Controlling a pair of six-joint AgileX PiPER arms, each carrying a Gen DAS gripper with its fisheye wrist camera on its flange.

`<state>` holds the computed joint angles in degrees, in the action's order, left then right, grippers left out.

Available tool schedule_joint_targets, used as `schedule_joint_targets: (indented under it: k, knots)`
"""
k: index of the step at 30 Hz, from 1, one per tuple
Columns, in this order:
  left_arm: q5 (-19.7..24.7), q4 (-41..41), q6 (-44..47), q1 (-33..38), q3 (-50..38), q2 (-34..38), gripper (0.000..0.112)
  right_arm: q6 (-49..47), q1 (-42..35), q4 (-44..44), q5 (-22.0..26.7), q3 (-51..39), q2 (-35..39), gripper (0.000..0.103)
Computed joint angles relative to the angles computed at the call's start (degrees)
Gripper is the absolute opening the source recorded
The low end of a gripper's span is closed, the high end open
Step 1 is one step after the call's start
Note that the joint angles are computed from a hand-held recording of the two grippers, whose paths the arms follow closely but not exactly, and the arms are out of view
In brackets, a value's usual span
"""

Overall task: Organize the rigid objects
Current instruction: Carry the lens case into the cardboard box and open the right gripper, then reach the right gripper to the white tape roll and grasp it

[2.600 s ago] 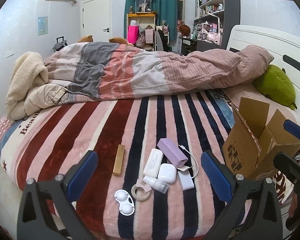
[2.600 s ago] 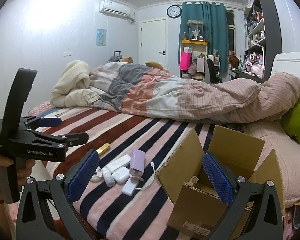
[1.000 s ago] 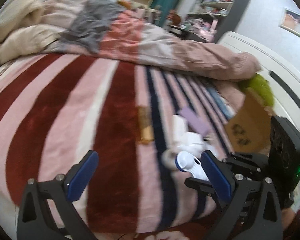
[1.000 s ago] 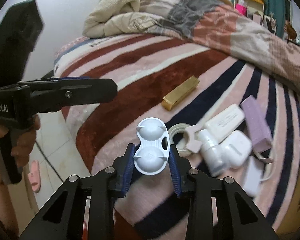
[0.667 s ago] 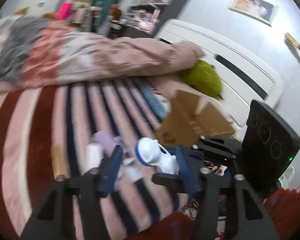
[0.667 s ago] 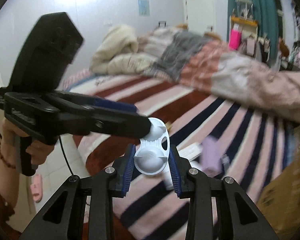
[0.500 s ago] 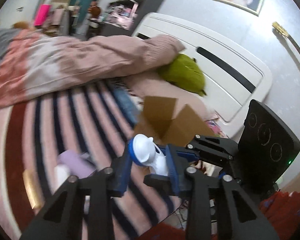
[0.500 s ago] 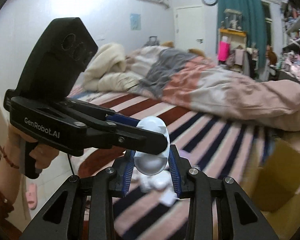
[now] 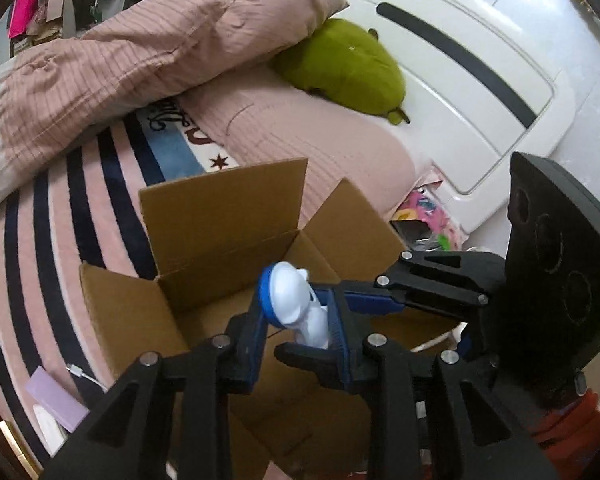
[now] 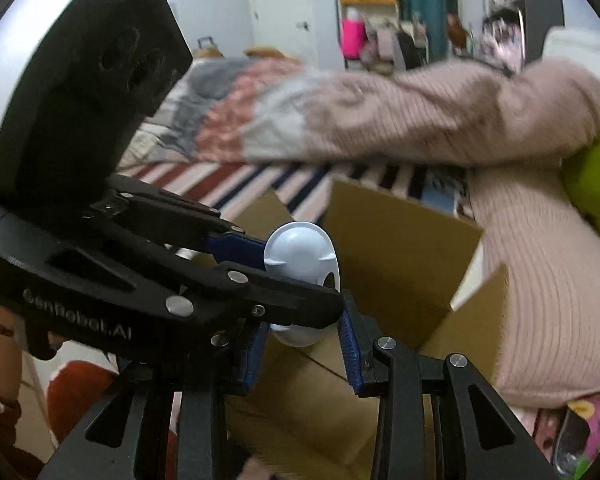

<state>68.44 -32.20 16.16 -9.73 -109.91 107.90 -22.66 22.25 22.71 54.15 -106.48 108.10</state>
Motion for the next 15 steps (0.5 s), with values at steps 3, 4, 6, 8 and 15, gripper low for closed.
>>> schedule_joint_targets:
  k: [3,4,6,8,15]
  knots:
    - [-1.6,1.08,0.17,0.07,2.24,-1.68,0.055,1.35,-0.34,-1.7,3.3,-3.1,2.12,0.029]
    - [-3.34,2.59,-0.31,-0.22,3.76,-3.05,0.068,2.31,0.08,-2.94,4.28,-3.81,2.48,0.032]
    - [-6.31,5.16,-0.62,0.55,7.59,-6.59,0.071,4.13,1.02,-5.1,2.43,-1.51,1.01,0.038]
    - [-8.86,6.54,-0.31,3.54,13.13,-11.96,0.071,2.36,1.89,-4.29,-0.31,1.46,-1.31,0.051]
    - [-16.24,6.48,4.98,22.06,32.13,-30.82,0.086,-1.99,12.68,-2.02,-10.58,8.05,-7.33,0.063]
